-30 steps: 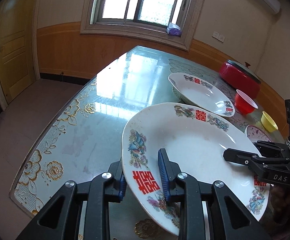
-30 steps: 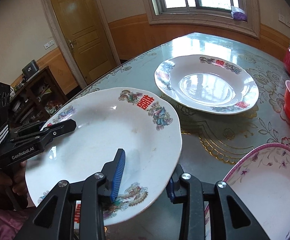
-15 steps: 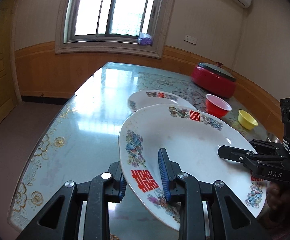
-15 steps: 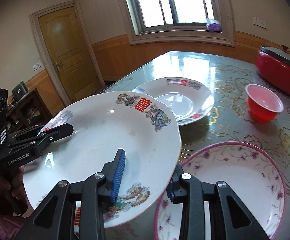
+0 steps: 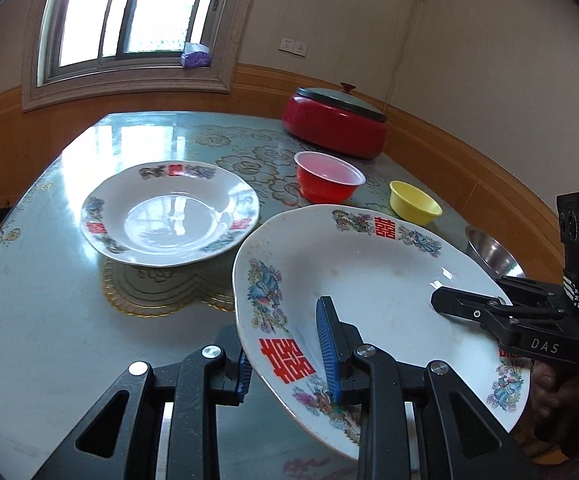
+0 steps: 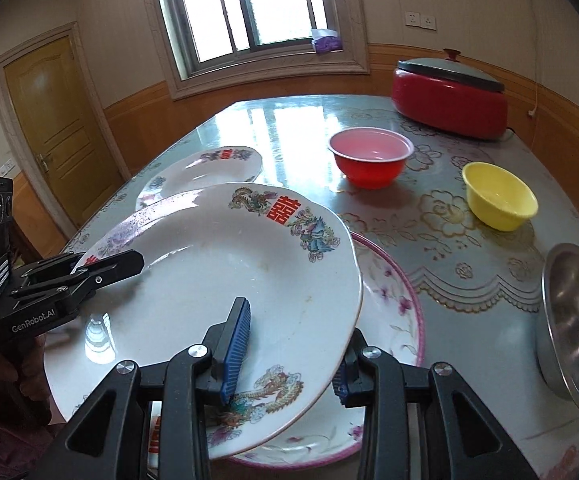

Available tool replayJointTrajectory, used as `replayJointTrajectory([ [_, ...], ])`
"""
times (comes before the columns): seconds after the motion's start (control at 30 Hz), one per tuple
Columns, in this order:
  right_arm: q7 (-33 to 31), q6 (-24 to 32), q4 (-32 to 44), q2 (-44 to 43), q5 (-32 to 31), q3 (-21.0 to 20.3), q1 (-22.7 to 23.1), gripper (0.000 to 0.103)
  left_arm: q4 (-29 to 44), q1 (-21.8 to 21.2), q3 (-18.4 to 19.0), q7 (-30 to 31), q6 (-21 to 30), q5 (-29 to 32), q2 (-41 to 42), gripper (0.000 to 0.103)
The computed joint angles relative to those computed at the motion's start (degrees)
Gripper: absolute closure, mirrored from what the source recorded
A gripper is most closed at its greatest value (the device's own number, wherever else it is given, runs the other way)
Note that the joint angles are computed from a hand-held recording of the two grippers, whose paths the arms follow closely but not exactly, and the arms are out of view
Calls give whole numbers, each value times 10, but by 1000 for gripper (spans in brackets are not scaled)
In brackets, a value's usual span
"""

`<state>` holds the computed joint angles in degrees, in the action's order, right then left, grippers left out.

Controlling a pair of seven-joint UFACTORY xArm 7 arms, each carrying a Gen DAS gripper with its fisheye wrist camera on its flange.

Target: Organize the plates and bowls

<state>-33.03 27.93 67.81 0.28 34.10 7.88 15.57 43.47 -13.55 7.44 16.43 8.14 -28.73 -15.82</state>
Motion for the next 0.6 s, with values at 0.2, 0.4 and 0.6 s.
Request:
replayJointTrajectory([
  [0.2, 10, 17, -8, 4, -7, -11, -17, 68, 24, 3, -25, -15, 11, 2, 39, 74],
  [0.4, 6, 32, -3, 20, -1, -11, -29, 68, 35, 31, -57, -60, 14, 38, 67, 73],
  [0.6, 8, 27, 3, 33, -7, -7, -36, 67, 40, 58, -81, -120, 14, 103, 80, 73],
])
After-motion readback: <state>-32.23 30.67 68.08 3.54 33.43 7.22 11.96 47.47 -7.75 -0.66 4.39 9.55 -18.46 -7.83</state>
